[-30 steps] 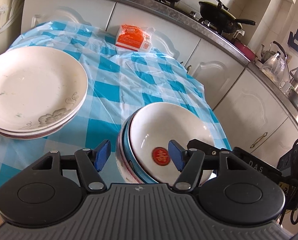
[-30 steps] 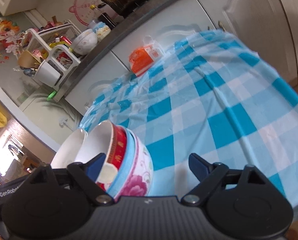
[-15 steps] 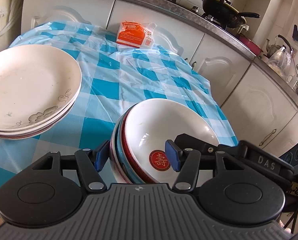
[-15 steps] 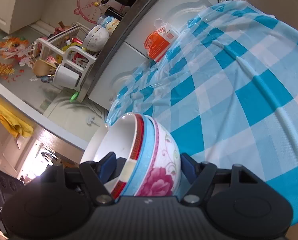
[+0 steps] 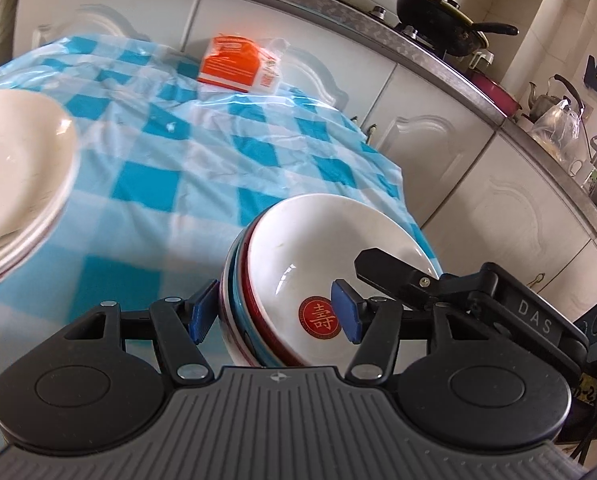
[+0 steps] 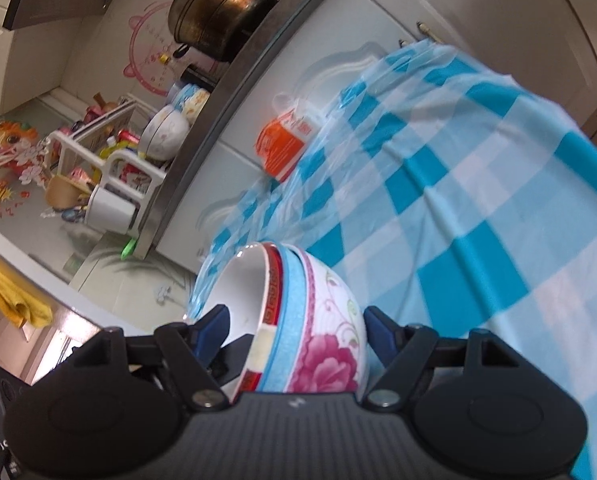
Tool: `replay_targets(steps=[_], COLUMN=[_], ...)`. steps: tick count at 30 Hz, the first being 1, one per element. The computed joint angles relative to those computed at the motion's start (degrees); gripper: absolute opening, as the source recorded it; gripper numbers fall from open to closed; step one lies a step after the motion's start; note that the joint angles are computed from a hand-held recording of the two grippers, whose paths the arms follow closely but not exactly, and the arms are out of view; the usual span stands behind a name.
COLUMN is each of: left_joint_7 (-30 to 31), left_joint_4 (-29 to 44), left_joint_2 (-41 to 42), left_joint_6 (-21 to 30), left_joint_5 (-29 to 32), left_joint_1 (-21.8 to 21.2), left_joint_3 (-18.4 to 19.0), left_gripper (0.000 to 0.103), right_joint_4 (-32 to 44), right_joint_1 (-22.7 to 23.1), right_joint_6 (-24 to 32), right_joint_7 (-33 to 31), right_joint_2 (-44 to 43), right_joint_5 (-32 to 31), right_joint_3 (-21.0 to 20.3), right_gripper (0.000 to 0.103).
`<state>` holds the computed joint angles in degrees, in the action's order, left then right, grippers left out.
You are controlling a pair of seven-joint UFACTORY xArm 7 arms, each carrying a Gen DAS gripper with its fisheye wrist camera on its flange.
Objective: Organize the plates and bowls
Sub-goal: 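Lower the red-banded bowl into the blue cartoon bowl with the left gripper, then open the left gripper and pull it back from the bowl stack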
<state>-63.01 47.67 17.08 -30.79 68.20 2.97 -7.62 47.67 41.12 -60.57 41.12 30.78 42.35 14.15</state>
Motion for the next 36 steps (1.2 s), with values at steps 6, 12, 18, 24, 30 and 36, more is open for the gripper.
replay_targets(steps=[6,12,18,24,30,36], left_joint_7=[4.7,9.8,5.1,16.5,25.3,28.1], left_joint_4=[4.8,8.1,10.9,3.5,-5.5,-13.6], left_joint_2=[4.5,8.4,11.9,6.9,0.1,-7.7], left_joint_6=[2.5,3.6,4.1,-1.8,-6.4,-7.4], left_joint_5=[-6.5,-11.3,-4.2,-15.3,-22.0,-22.9], left_joint_1=[-2.4,-2.2,4.2,-0.5,-2.3,-2.1], left_joint_3=[-3.2,-6.7,-11.7,-4.8,-1.3,1.5], left_gripper=[0.069,0.07,0.069,0.086,0.099,0.103], right_joint_4=[-1.8,-2.8,-3.1,-3.4,-3.2,2.2], right_joint_1=[-2.8,-4.6,-4.8,-1.9,1.9,5.3], right_joint_6=[-1.3,-2.3,-1.5,-2.2,-3.7,-4.9], right_joint_7=[3.2,3.8,1.5,-5.1,-16.8,-33.4], right_joint_2=[0.4,0.4,0.0,-1.6,-4.5,-5.1], right_joint_5=[-2.2,-3.5,-4.2,4.4,17.2,28.8], right_joint_3=[-1.2,-1.8,-2.0,-1.6,0.5,3.4], right_gripper=[0.074,0.074,0.074,0.095,0.098,0.102])
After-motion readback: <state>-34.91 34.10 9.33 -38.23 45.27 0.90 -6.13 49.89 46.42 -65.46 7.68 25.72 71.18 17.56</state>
